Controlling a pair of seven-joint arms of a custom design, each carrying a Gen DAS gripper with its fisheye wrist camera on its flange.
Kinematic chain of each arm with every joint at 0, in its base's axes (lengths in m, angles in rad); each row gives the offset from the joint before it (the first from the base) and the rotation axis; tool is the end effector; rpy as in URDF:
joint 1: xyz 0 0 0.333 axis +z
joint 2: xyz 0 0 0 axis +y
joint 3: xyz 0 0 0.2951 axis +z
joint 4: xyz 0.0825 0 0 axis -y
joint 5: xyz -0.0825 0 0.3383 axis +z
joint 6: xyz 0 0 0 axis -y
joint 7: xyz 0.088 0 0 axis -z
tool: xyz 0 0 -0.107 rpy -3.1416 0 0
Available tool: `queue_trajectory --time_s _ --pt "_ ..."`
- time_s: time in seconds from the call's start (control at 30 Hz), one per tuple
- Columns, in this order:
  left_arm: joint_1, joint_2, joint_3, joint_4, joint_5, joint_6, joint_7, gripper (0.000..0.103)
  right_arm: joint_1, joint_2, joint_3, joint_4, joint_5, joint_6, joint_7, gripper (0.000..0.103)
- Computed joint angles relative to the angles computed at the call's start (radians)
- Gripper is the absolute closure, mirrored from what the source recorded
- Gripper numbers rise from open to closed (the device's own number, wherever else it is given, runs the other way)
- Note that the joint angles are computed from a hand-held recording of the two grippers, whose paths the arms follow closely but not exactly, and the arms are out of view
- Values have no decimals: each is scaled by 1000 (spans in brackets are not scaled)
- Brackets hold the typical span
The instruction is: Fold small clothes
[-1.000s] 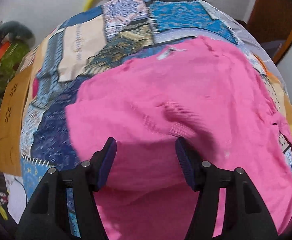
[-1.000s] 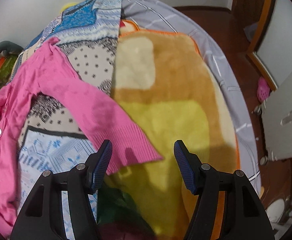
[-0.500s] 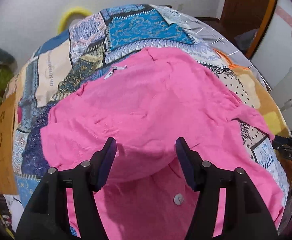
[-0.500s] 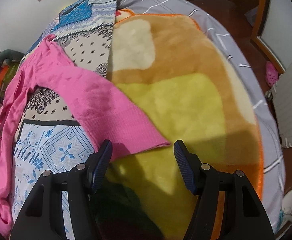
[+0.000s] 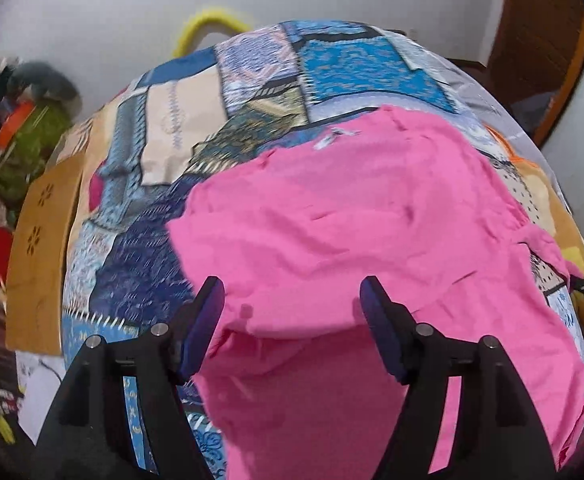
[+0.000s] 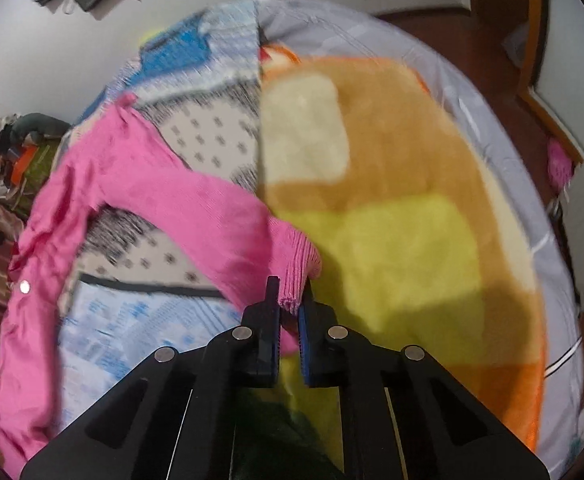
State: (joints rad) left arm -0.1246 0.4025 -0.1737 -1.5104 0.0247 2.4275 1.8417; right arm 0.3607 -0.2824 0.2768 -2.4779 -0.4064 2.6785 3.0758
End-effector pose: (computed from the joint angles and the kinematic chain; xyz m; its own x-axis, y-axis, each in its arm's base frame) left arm 0.6425 -0.1768 0.4899 -0.5018 -0.8602 -0.0901 -0.7293 0.4769 -0.4906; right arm 0.3497 0.2793 0.4467 -0.4134 -0.8437 -0.3424 -0.7418 0.5301 -0.4107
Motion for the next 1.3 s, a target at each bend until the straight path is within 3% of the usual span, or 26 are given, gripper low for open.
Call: queue_trajectory --time_s 0.27,0.47,0.63,0.8,0.93,1.3 --pt "46 -10 -1 -10 -66 -1 -8 33 -44 -37 23 167 -140 -137 -42 97" --pt "75 -36 -5 -38 -115 23 17 33 -35 68 24 388 -242 -203 -110 97" --pt "98 -61 -7 -70 -154 49 48 33 21 191 -3 575 -312 -231 -166 97" --pt "123 -87 -10 -107 -207 73 96 33 92 331 -54 757 -269 -209 -280 97" --pt "141 -92 -8 -113 -245 65 122 33 143 491 -72 961 -152 -237 -447 97" --pt "168 -93 -4 -118 -315 46 157 33 258 935 -107 1554 102 -439 -762 96"
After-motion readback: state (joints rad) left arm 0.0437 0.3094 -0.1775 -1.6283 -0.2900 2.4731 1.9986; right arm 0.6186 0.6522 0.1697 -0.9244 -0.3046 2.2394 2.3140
